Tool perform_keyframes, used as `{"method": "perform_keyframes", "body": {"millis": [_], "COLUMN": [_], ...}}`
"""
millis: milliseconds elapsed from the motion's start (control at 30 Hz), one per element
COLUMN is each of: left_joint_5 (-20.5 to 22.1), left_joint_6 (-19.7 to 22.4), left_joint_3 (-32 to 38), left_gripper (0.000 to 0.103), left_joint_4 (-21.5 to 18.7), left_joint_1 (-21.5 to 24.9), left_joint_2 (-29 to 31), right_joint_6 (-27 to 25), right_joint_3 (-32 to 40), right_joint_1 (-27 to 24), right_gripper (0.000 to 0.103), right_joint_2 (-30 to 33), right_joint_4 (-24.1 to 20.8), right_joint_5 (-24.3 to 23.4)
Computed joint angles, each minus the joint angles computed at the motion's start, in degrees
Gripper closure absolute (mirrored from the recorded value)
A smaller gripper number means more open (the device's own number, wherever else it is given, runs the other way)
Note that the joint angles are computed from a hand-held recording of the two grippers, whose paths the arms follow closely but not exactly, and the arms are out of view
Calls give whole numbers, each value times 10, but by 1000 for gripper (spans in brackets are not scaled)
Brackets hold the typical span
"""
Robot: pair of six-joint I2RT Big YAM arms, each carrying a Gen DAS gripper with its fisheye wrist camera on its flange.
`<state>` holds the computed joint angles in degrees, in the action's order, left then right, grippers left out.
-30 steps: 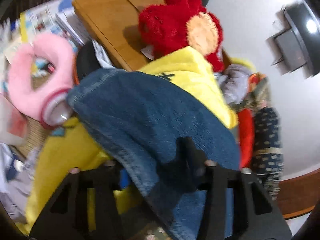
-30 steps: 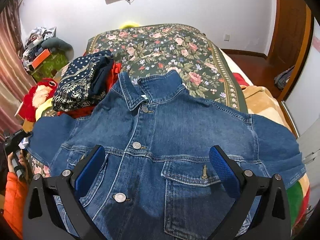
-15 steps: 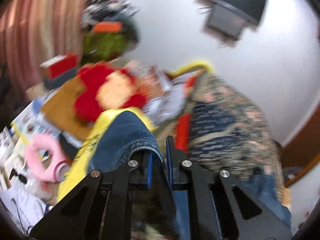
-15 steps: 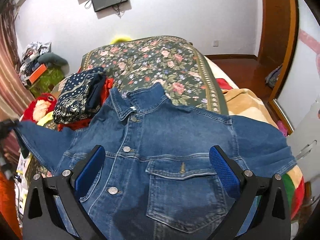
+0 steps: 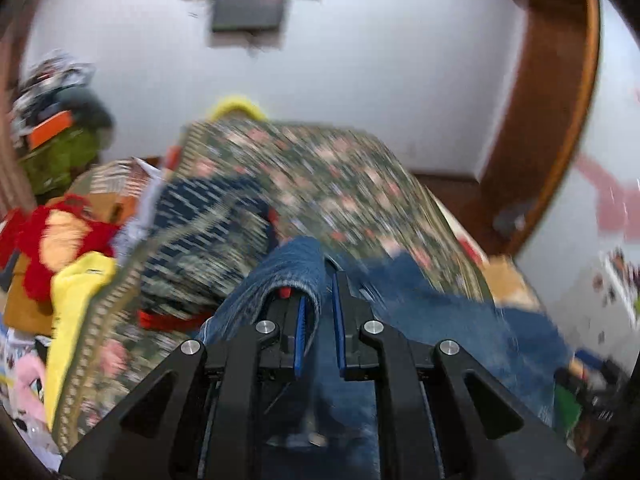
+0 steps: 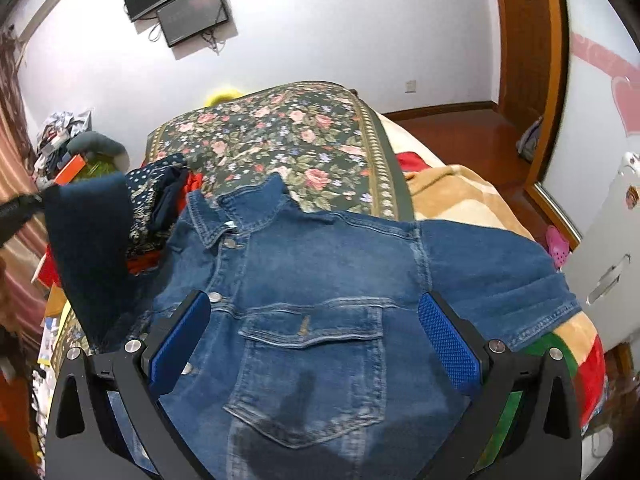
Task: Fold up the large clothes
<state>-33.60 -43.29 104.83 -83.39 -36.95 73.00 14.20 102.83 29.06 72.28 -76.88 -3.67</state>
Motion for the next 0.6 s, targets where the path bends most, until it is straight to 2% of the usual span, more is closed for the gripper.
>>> {"method": "perform_keyframes", "body": {"millis": [200, 267, 367, 467, 500, 533, 600], "left_joint_5": [66, 107, 132, 106, 85, 67, 35], "left_joint_6": [-17, -30, -40, -47, -52, -56, -60], "left_joint_3": [-14, -24, -34, -37, -35, -37, -40], "left_gripper": [91, 89, 81, 60, 49, 43, 38], "left_joint_4": [-1, 1, 2, -6, -17, -24, -42], "left_joint_1": [-53, -62, -75, -94, -104, -109, -112], "left_joint_2": [60, 70, 76, 69, 63, 56, 43], "right_joint_6": [-20, -29, -40, -48, -53, -58, -70], "right_joint_3": [-18, -21, -22, -16, -11, -7, 3], "right_joint_1": [-26, -30, -32, -29, -24, -20, -10], "right_gripper": [0, 0, 0, 0, 0, 0, 0], "right_joint_2": [-4, -5, -4, -1, 2, 5, 10], "right_joint_4": [-19, -25, -28, -31, -32, -31, -31], "right_joint_5": [-11, -12, -12, -9, -4, 0, 6]}}
